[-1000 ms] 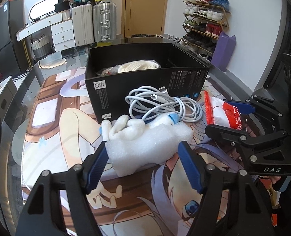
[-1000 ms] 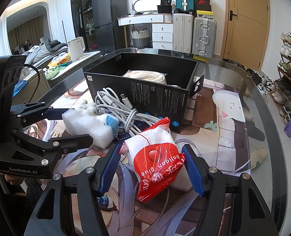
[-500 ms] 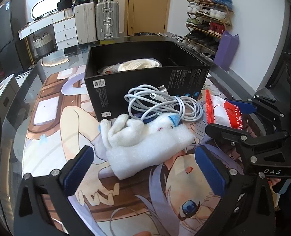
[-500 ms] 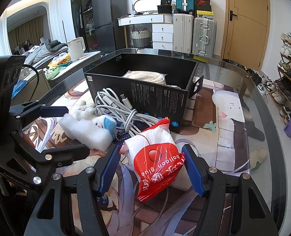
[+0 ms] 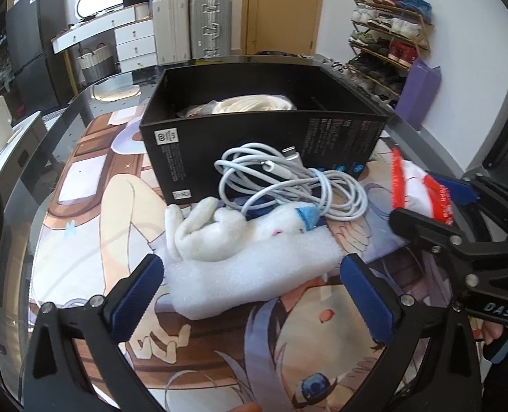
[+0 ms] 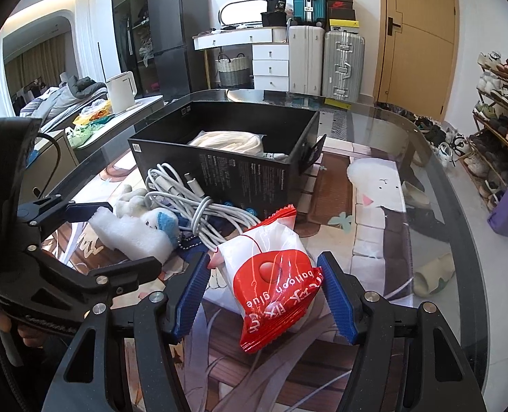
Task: Organize soft objects
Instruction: 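Lower the left gripper onto the white foam sheet and close it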
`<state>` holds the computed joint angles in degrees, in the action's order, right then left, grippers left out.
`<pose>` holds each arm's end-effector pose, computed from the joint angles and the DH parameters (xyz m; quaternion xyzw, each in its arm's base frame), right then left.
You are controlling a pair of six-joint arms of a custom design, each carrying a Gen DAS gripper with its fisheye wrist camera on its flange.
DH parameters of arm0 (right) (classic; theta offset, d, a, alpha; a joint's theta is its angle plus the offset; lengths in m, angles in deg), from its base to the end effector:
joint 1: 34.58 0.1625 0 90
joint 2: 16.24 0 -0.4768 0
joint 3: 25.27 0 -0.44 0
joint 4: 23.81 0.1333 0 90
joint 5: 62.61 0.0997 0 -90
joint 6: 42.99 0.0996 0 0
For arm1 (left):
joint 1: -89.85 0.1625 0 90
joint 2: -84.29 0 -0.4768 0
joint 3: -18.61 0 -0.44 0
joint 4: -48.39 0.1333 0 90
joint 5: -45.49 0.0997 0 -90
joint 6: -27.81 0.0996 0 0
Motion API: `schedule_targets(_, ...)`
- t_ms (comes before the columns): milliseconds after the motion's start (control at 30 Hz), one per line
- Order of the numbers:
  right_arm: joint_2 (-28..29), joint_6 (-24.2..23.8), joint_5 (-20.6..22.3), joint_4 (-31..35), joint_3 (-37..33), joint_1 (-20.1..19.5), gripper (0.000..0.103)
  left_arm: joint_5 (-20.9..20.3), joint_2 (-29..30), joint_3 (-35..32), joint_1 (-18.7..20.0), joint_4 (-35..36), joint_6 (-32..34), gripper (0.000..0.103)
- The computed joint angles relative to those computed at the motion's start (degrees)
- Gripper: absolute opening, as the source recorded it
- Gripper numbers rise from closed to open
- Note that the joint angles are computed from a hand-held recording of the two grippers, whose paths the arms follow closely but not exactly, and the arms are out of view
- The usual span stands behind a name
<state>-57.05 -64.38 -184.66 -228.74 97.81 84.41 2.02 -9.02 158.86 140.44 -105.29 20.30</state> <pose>0.3367 -0.4417 0.0208 0.3223 -0.8677 0.2872 0.2464 -0.0876 -0.4304 0.2801 0.1945 0.8897 -0.2782 0.3052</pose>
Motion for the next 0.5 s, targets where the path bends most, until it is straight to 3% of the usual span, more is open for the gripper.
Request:
schedule_targets(233, -0.4, 0.0, 0.1, -0.1, 0.4, -0.2, 0.066, -0.4, 0.1, 0.1, 0.6, -1.3, 0.7, 0.102)
schedule_targets(333, -0.4, -0.2, 0.2, -0.1, 0.4, -0.2, 0.066, -2.0, -0.4, 0.0, 1.4, -1.5, 1.3, 0.091)
schedule_targets(500, -0.3, -0.2, 0.1, 0.0, 0.3, -0.1, 0.066, -1.6, -0.7, 0.4, 0.9, -1.7, 2.0, 0.087)
